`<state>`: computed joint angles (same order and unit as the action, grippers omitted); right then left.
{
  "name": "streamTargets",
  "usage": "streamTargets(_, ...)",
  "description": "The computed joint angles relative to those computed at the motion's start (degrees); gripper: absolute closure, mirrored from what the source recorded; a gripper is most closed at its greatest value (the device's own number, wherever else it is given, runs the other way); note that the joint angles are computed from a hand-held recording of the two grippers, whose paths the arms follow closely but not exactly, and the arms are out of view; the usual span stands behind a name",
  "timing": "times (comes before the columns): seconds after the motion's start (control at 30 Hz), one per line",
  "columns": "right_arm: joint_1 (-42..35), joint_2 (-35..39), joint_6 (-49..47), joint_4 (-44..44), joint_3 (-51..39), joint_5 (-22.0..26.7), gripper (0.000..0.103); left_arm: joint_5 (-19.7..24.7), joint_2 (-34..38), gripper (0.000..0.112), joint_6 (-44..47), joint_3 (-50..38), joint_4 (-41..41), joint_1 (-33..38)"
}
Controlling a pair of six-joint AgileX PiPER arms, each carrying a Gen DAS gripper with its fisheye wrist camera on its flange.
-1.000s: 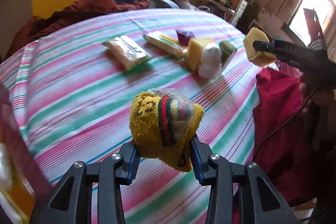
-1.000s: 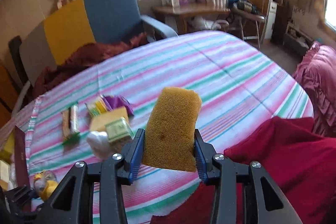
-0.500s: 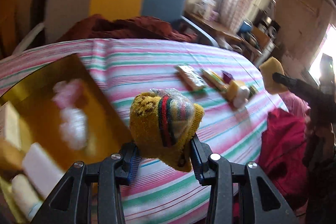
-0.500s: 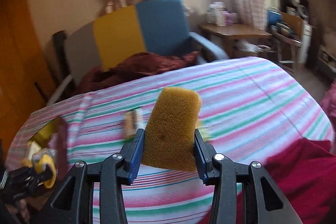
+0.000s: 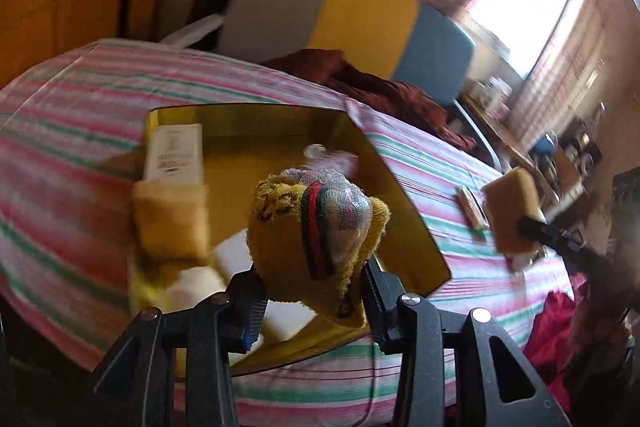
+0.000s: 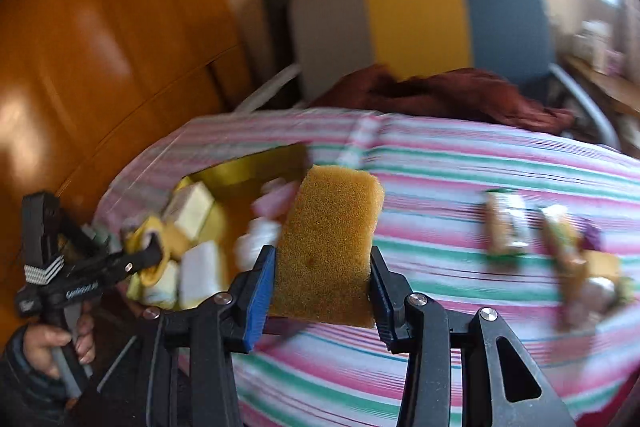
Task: Organize objects
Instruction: 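Carry the hat and sponge into the gold tray and release them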
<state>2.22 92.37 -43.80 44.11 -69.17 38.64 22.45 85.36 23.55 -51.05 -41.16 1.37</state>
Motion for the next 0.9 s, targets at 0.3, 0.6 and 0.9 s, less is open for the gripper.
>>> streamTargets(0.3,11.0,10.4,6.7,-5.8,-6.4,-1.4,0.058,2.5,2.9,0.070,11.6,0.1,-11.2,1.8)
streamTargets(0.6,12.0,15.5,12.4,-10.9,-7.9,-0.4,0.051,2.4,12.9,0.058,-5.3,-9.7,5.7,-5.0)
streamTargets(0.9,9.4,9.1,8.2,-7.1,-0.6,-1.9,0.035,4.0,13.7,0.049,-1.2,-9.3,0.3,-5.1)
